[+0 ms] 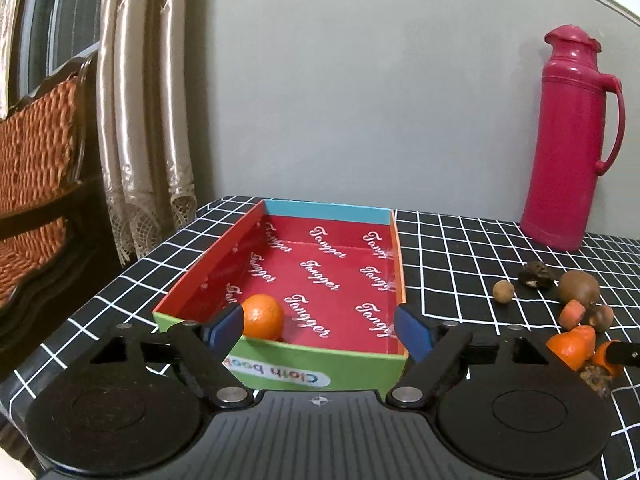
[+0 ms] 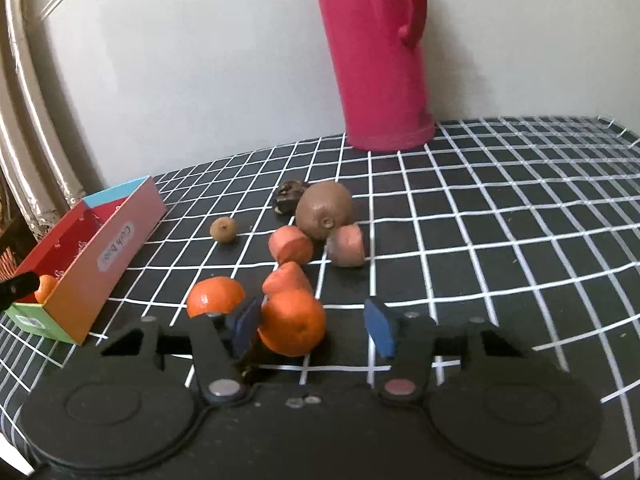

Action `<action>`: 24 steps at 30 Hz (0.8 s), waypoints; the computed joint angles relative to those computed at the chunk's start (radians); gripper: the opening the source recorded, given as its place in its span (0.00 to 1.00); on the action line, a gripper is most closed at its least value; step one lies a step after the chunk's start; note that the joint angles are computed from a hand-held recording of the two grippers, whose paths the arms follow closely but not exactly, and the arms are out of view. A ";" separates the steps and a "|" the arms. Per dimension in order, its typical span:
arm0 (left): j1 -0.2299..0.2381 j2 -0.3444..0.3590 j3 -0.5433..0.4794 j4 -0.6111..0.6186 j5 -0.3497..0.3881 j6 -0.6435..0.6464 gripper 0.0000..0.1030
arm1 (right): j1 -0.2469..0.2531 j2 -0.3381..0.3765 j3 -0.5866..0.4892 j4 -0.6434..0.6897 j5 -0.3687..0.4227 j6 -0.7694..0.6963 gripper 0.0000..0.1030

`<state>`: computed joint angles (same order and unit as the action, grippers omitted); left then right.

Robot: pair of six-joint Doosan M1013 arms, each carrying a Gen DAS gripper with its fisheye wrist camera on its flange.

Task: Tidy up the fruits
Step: 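Grasp a mandarin orange with the right gripper while the left gripper withdraws, then carry the orange into the red box and open the right gripper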

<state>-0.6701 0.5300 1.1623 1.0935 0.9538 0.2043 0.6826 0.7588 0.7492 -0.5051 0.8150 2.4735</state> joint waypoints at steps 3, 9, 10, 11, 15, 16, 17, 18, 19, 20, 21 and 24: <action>-0.001 -0.005 0.011 0.012 0.005 -0.013 0.80 | -0.003 0.009 -0.014 0.022 -0.003 -0.005 0.50; 0.003 -0.010 0.021 0.009 0.011 -0.028 0.81 | -0.010 0.026 -0.040 0.079 -0.003 -0.018 0.38; 0.004 -0.011 0.023 0.006 0.011 -0.029 0.81 | -0.011 0.027 -0.041 0.085 -0.007 -0.018 0.38; 0.005 -0.012 0.023 0.004 0.014 -0.028 0.81 | -0.009 0.029 -0.044 0.075 -0.003 -0.020 0.38; 0.008 -0.014 0.027 -0.003 0.024 -0.027 0.82 | -0.001 0.032 -0.049 0.035 -0.002 -0.019 0.37; 0.009 -0.015 0.028 -0.004 0.027 -0.028 0.83 | 0.001 0.028 -0.041 0.020 -0.013 -0.007 0.37; 0.010 -0.017 0.031 -0.006 0.027 -0.030 0.84 | 0.003 0.023 -0.032 -0.001 -0.026 0.006 0.37; 0.012 -0.019 0.034 -0.007 0.028 -0.032 0.85 | 0.005 0.020 -0.027 -0.015 -0.035 0.012 0.37; 0.013 -0.022 0.038 -0.008 0.029 -0.033 0.86 | 0.007 0.013 -0.017 -0.024 -0.057 0.021 0.37; 0.014 -0.024 0.041 -0.007 0.031 -0.035 0.86 | 0.008 0.009 -0.010 -0.027 -0.081 0.023 0.37; 0.016 -0.027 0.045 -0.009 0.033 -0.037 0.88 | 0.011 0.005 -0.005 -0.032 -0.100 0.020 0.37; 0.023 -0.035 0.058 -0.017 0.041 -0.045 0.92 | 0.021 0.019 -0.035 -0.017 -0.141 -0.050 0.37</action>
